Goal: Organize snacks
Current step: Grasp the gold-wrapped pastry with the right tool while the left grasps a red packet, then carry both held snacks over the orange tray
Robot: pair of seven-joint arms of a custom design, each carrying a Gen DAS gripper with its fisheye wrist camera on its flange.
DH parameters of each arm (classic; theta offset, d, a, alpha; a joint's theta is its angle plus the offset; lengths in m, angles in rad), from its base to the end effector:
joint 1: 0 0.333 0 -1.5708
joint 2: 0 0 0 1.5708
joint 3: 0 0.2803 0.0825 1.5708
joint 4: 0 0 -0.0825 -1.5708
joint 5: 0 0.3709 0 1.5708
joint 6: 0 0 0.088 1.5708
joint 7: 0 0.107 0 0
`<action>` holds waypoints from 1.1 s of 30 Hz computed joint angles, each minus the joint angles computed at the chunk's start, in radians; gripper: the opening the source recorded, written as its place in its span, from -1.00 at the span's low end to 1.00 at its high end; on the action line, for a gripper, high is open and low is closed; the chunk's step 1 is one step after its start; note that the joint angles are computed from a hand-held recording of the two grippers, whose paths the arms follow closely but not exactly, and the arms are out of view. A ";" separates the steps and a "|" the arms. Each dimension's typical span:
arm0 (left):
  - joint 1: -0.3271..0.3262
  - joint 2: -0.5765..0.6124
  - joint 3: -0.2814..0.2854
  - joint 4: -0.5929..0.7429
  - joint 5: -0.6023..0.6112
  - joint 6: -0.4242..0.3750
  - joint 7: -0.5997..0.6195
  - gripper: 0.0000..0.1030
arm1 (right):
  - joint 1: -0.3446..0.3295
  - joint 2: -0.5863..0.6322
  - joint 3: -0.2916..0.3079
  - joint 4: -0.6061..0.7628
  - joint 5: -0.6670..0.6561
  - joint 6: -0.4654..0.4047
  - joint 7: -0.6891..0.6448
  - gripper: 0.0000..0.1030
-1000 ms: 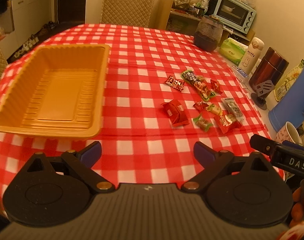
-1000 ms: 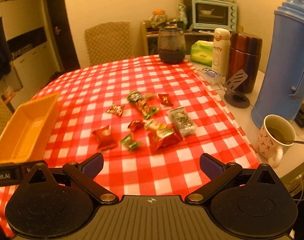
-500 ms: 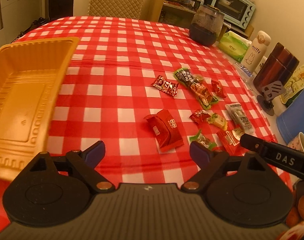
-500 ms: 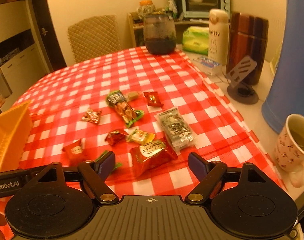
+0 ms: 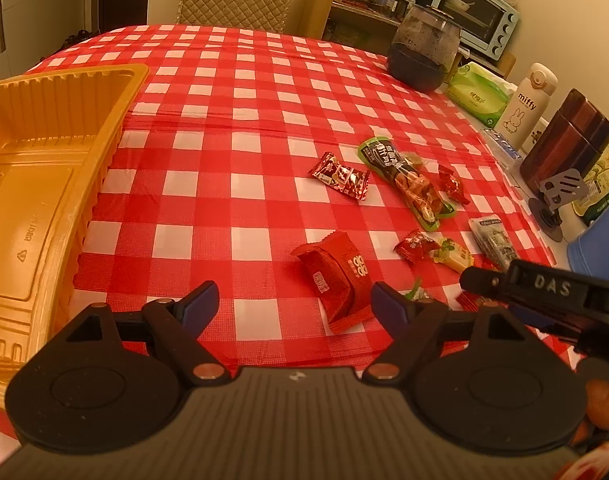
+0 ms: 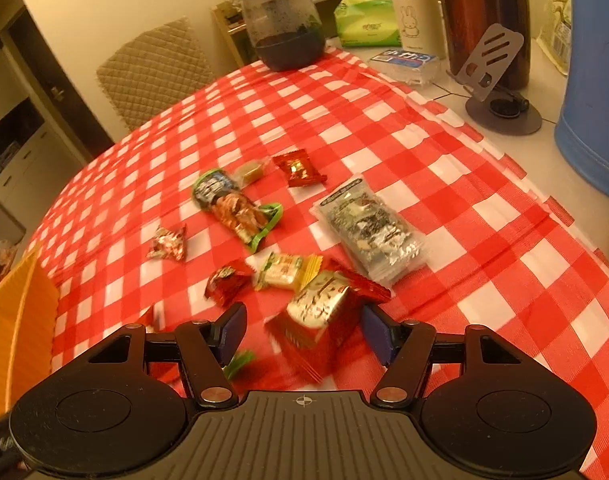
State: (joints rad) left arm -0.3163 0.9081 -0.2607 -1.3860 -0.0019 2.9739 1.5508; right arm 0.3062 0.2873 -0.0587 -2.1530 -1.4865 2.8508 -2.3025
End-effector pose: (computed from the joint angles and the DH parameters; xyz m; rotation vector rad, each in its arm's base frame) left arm 0.6497 -0.3583 0.2432 -1.5569 2.3050 -1.0140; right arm 0.5169 0.1857 0.2530 -0.9639 2.2901 -0.5470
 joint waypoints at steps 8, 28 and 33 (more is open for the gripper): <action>-0.005 0.037 -0.011 0.055 -0.002 -0.019 0.009 0.56 | 0.043 0.035 0.002 0.041 0.213 -0.133 -0.278 -0.35; -0.064 0.119 0.025 0.184 0.033 -0.042 0.011 -0.33 | 0.067 0.000 -0.006 0.005 0.174 -0.129 -0.267 -0.47; -0.058 0.092 0.026 0.147 0.038 -0.027 0.015 -0.55 | 0.075 -0.010 0.001 0.005 0.141 -0.152 -0.250 -0.47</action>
